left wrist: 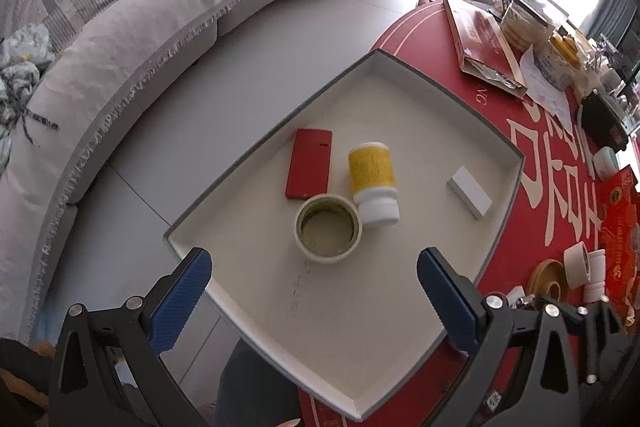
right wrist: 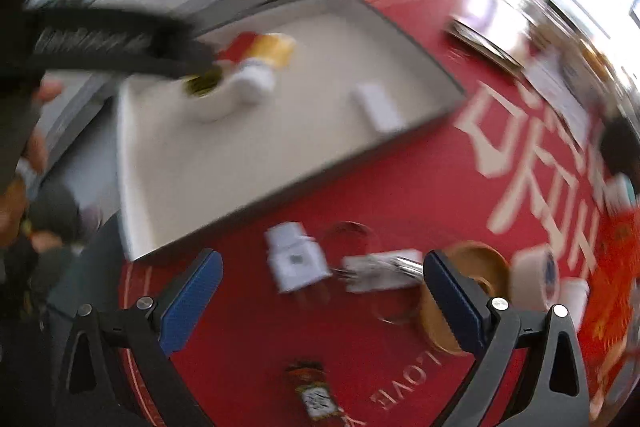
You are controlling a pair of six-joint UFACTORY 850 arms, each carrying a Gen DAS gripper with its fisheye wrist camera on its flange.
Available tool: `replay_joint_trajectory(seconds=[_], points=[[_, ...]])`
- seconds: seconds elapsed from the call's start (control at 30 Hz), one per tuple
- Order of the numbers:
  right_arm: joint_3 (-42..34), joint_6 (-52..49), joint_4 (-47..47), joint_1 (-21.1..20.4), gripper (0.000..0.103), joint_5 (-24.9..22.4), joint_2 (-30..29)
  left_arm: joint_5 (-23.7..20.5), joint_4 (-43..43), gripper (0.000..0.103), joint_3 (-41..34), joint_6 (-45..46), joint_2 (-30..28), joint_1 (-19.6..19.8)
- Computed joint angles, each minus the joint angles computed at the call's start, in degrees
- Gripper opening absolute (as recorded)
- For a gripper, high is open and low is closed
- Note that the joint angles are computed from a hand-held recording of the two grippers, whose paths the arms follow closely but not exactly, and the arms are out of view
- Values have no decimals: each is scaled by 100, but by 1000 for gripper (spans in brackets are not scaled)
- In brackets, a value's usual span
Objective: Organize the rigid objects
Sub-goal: 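Move both grippers back over the table toward the white plug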
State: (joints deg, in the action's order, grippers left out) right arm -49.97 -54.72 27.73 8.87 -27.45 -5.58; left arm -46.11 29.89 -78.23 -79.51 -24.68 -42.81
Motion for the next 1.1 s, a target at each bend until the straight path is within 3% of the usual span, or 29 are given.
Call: replay_joint_trajectory(seconds=[0.13,0.2,0.3,0.37,0.6,0.73,0.93,1.1], points=[[-80,-499,38,201,101,37,-236,44,-27,103,256,-265,186,-14],[-248,-657,112,210,101,-298,-482,-91,-38,103,309,-347,210,-19],[-388,-317,-115,171,102,-911,-768,53,-206,103,511,-382,336,24],[-151,-630,-46,155,102,-838,-591,71,-140,103,599,-496,399,1],[537,-1183,-298,-33,103,-1554,-33,59,-150,103,601,-390,374,-170],[789,-1034,-265,-473,103,-1990,181,93,-92,103,551,-237,361,-356],[727,-530,1353,-1839,103,-2042,251,274,-214,103,345,290,237,-722],[774,339,1358,-2311,103,-1297,324,330,-726,103,-106,1030,-167,-990]])
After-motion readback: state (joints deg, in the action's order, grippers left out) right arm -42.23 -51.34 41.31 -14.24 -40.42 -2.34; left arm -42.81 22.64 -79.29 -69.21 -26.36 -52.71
